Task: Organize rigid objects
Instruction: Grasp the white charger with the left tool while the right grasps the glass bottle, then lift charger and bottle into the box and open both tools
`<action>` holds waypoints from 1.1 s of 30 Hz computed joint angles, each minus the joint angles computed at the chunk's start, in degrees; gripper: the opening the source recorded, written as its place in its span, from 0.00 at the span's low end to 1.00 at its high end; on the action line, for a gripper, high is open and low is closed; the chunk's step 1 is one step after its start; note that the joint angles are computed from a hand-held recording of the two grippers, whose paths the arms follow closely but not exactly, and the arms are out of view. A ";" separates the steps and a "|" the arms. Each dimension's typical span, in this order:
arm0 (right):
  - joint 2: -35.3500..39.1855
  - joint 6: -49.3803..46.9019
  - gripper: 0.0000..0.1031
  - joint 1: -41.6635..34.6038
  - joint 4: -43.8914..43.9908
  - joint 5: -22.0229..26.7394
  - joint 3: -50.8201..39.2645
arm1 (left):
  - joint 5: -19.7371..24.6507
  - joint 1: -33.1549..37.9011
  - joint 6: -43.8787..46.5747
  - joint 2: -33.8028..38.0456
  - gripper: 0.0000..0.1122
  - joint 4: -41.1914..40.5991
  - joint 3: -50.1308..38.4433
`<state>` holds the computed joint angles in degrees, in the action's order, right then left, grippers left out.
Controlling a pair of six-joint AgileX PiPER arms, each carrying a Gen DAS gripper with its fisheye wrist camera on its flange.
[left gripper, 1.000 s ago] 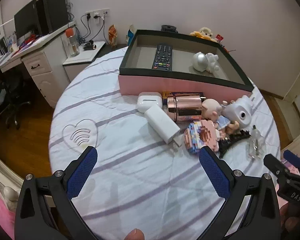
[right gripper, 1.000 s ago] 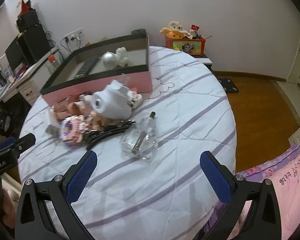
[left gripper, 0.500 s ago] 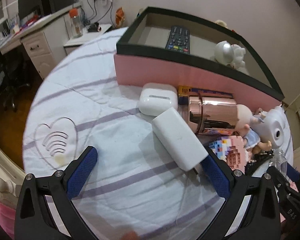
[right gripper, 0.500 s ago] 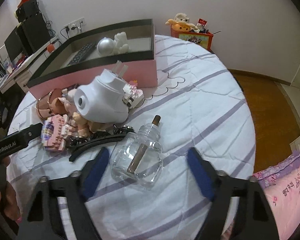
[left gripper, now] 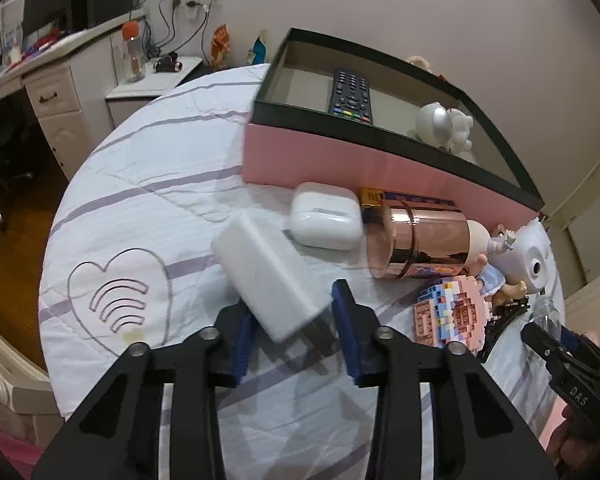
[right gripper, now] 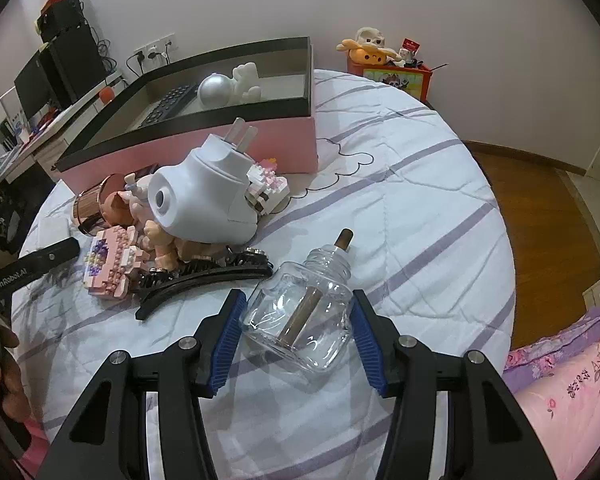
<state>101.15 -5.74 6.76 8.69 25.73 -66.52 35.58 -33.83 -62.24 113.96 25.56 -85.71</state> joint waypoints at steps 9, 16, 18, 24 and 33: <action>-1.91 -3.73 0.52 -1.79 4.20 0.55 1.23 | -1.85 0.08 -0.20 -4.02 0.24 1.65 5.96; -1.47 -2.40 0.52 -1.48 2.82 0.79 1.15 | -2.78 1.31 -0.65 -2.49 0.49 1.50 3.48; -1.39 -2.14 0.52 -1.30 2.44 0.83 1.11 | -3.75 2.14 1.31 -1.66 0.39 -0.99 2.80; -1.35 -3.40 0.52 -1.31 3.35 1.22 0.65 | -5.80 2.46 0.42 -2.49 0.20 -0.57 5.07; -2.63 -8.58 0.52 -1.57 9.03 3.40 -1.20 | -1.59 -0.52 -3.16 -6.88 0.20 7.25 5.75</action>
